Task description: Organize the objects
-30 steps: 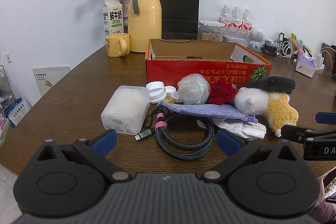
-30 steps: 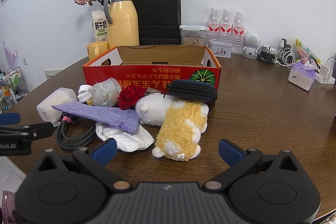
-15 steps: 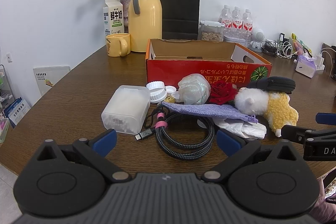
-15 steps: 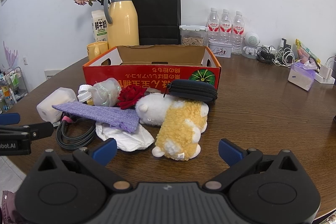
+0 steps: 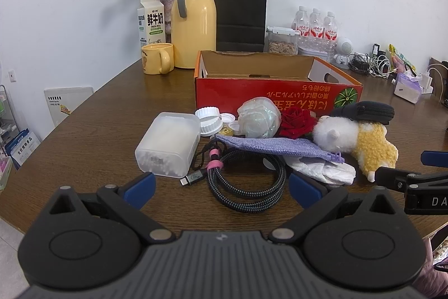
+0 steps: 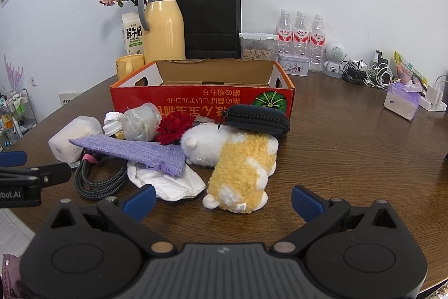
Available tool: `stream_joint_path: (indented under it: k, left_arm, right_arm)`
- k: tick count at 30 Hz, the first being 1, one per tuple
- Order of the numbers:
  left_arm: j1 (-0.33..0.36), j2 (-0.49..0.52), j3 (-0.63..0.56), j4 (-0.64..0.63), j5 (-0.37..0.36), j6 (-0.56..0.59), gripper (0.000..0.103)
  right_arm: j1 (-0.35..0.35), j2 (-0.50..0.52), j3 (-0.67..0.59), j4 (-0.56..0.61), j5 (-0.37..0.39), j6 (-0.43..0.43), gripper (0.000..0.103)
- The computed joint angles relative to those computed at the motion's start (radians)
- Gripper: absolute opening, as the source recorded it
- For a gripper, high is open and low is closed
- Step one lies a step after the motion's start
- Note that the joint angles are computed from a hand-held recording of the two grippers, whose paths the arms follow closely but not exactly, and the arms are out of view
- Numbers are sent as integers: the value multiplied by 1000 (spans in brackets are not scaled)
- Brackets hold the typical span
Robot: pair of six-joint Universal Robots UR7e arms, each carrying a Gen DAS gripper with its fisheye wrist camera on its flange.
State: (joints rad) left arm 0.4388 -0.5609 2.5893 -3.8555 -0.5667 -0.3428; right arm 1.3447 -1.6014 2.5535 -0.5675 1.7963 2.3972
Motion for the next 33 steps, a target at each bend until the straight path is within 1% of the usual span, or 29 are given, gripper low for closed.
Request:
stream_joint_path:
  k: [7,11,15,18,20,24,27,29,30,32,33]
  left_arm:
    - [18,6,-7,-10,-2,10,103]
    - [41,7,-23,-21,-4,39,103]
    - [84,14,-57,-78,2,105,103]
    - [131,12,-94,-115,12,157,103]
    - [164,4,-121,-119,21,188,103]
    - [232,-12,-174,-113,23,251,103]
    - [278,-10,-220,-107,25,302,103]
    - [304,-14,-241,-91,11,321,102]
    - [314,-13,-251,-84,6,332,100]
    - [330,-12,-268,-73,-8,355,98]
    - [334,-9,-275,-67,-13,362,96]
  right_arm:
    - [9,26,-8,-13,15,7,103]
    - [0,34,-34,10,14,5,103]
    - [-1,58,-57,10,21,11,103]
    - [2,86,-88,6,41,15,103]
    - [3,112,-113,0,61,17,103]
    - [-4,150,-157,16,73,27,103]
    - [-12,174,-189,35,75,35,100]
    - [-18,191,-211,55,79,44,94]
    - [-21,199,-220,63,80,48,92]
    - [-27,212,-237,78,79,58,82]
    - [-31,214,-241,83,76,61,81]
